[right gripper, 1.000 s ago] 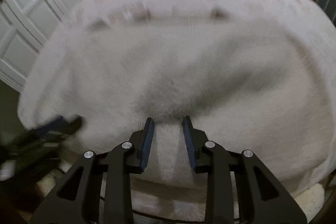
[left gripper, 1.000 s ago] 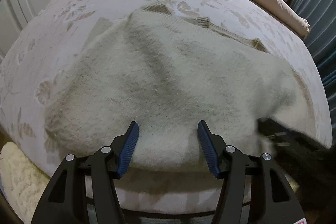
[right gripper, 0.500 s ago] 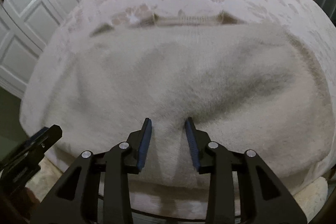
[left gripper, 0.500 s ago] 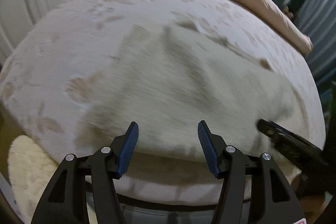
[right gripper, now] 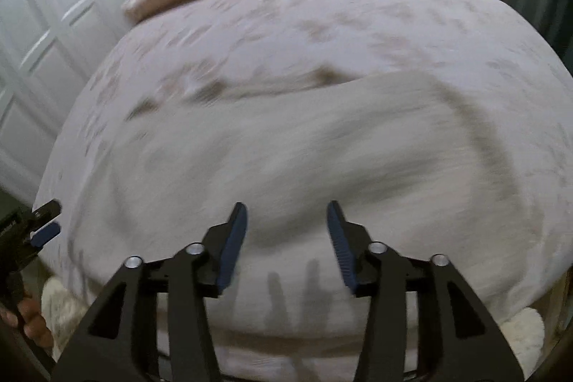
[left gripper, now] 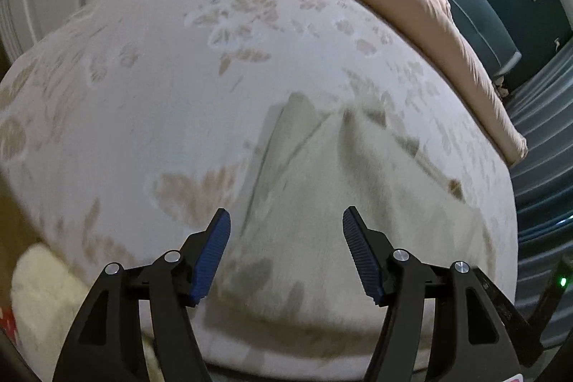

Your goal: Fold small clothes

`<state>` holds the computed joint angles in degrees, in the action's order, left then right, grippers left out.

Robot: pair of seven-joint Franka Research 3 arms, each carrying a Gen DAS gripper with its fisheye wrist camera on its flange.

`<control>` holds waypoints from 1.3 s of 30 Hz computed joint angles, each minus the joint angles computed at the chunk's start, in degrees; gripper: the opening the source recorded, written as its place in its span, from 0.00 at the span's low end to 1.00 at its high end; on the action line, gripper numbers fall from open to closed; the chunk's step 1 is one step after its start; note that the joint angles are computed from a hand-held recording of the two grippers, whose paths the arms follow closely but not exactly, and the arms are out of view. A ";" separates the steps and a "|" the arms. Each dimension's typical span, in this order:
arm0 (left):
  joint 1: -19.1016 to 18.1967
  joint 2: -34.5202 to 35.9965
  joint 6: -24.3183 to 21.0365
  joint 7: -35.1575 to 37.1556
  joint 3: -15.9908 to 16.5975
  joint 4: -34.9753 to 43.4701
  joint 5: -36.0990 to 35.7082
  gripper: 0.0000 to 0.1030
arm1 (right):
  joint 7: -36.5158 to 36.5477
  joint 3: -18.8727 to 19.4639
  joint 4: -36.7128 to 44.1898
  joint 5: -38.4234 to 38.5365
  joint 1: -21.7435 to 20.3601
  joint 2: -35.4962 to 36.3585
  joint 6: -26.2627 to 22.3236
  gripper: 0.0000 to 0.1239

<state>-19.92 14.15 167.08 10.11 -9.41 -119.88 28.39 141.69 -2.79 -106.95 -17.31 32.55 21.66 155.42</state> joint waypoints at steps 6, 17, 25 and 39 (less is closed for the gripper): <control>3.93 9.41 -4.26 12.84 -4.02 12.49 -8.28 0.61 | 7.90 -4.57 -3.95 -3.59 -3.86 -2.70 -1.11 0.42; 0.22 5.33 -2.47 8.14 -0.83 5.87 -10.99 0.61 | -10.96 5.02 4.05 7.02 -5.80 2.55 0.53 0.41; 3.05 2.47 0.03 6.48 -4.22 -2.75 -15.46 0.62 | -17.75 3.85 17.92 13.59 -1.19 15.25 -6.84 0.45; 0.80 2.88 8.04 9.58 -3.55 0.02 -13.74 0.18 | -11.96 -2.02 5.69 8.95 4.13 6.77 2.21 0.53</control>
<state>-19.12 17.03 175.12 19.69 -12.96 -119.85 14.65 129.73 -4.80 -101.26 -8.36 36.67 28.43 157.62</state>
